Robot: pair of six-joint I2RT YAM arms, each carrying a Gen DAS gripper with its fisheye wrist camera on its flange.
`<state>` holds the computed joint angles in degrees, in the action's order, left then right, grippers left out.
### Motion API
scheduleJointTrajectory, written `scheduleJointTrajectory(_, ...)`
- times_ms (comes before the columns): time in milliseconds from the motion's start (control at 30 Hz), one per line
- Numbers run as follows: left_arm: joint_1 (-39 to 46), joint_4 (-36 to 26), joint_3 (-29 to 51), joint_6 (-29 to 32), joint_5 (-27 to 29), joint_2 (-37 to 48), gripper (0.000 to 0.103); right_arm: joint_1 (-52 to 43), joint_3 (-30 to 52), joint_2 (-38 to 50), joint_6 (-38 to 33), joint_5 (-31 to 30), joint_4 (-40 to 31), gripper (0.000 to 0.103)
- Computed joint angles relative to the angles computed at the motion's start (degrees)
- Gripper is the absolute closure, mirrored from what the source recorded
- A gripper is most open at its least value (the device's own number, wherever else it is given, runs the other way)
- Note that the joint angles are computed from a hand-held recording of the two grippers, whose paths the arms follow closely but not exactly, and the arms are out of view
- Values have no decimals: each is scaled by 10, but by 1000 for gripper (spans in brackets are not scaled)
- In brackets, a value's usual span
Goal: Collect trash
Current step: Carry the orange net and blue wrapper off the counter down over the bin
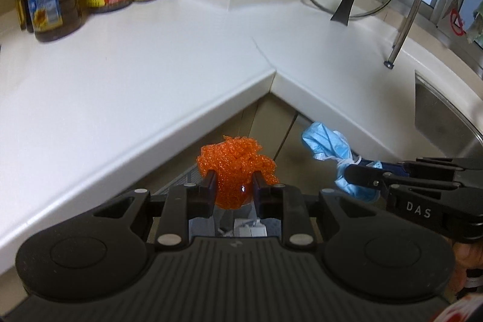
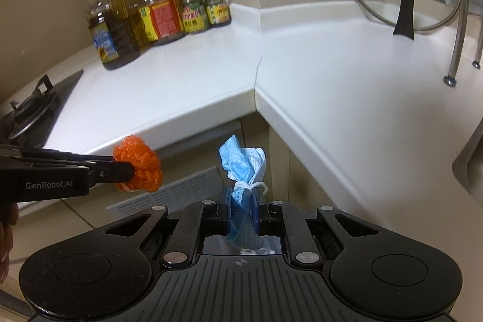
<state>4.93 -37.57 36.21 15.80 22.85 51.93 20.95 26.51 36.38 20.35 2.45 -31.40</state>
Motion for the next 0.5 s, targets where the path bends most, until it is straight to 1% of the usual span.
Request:
scheduleJointTrajectory(167, -3, 10, -15, 16, -4, 19, 81, 21, -26, 3, 35, 22, 12, 90)
scheduleJointTrajectory(333, 11, 26, -36, 52, 8, 55, 81, 67, -54, 22, 91, 70, 33, 90)
scheduleJointTrajectory(500, 28, 50, -59, 88, 16, 95, 82, 100, -76, 51, 130, 95, 51, 90)
